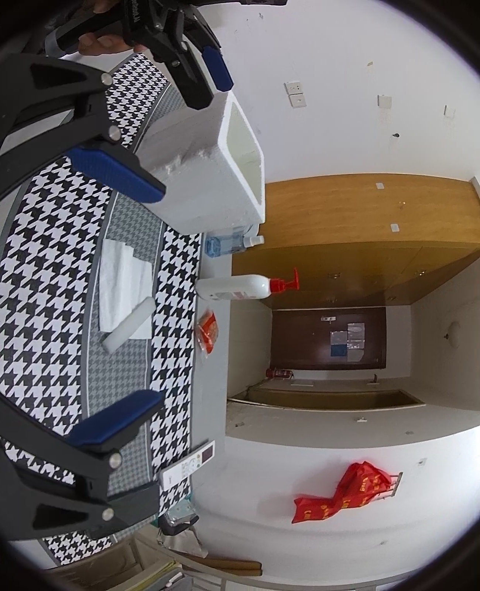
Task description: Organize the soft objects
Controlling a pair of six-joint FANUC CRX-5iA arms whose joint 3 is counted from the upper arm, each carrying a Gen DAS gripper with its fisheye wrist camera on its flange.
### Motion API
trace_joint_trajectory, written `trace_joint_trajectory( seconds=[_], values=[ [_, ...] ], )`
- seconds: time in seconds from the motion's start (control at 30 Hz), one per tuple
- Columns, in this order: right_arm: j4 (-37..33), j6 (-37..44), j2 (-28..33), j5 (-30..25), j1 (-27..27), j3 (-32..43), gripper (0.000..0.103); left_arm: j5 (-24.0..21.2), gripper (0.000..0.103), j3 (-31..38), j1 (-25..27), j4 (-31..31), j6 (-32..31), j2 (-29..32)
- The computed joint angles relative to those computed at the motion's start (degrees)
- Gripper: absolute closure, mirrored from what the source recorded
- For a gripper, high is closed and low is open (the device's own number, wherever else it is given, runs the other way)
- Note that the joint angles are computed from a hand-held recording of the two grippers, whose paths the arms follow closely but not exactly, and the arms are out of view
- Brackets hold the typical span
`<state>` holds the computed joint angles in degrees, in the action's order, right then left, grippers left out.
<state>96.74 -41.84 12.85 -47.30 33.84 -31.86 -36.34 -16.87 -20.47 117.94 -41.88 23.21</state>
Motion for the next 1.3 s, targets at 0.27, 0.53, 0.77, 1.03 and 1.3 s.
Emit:
trace_joint_trajectory(
  seconds=[0.27,0.53,0.77,1.03,1.3],
  values=[
    [0.0,-2.1,-0.1,1.2,-0.7,-1.4,0.001,-0.5,0.001,-0.1,-0.4,-0.3,0.2,0.9],
    [-0.1,-2.5,-0.2,1.9,-1.4,-2.6,0.001,-1.0,0.001,0.2,-0.6,-3.8,1.9,2.2],
    [-0.7,-2.6,-0.4,1.4,-1.7,-3.2,0.001,0.2,0.001,1.4,-0.8,-9.0,5.0,3.5],
    [-1.5,-2.5,-0.4,2.4,-2.7,-3.6,0.001,0.7,0.001,2.5,-0.9,-12.8,7.2,4.5],
    [-1.3,-2.9,-0.5,3.6,-4.0,-3.9,0.001,1.8,0.001,4.1,-1.2,-16.8,10.6,5.4]
  ],
)
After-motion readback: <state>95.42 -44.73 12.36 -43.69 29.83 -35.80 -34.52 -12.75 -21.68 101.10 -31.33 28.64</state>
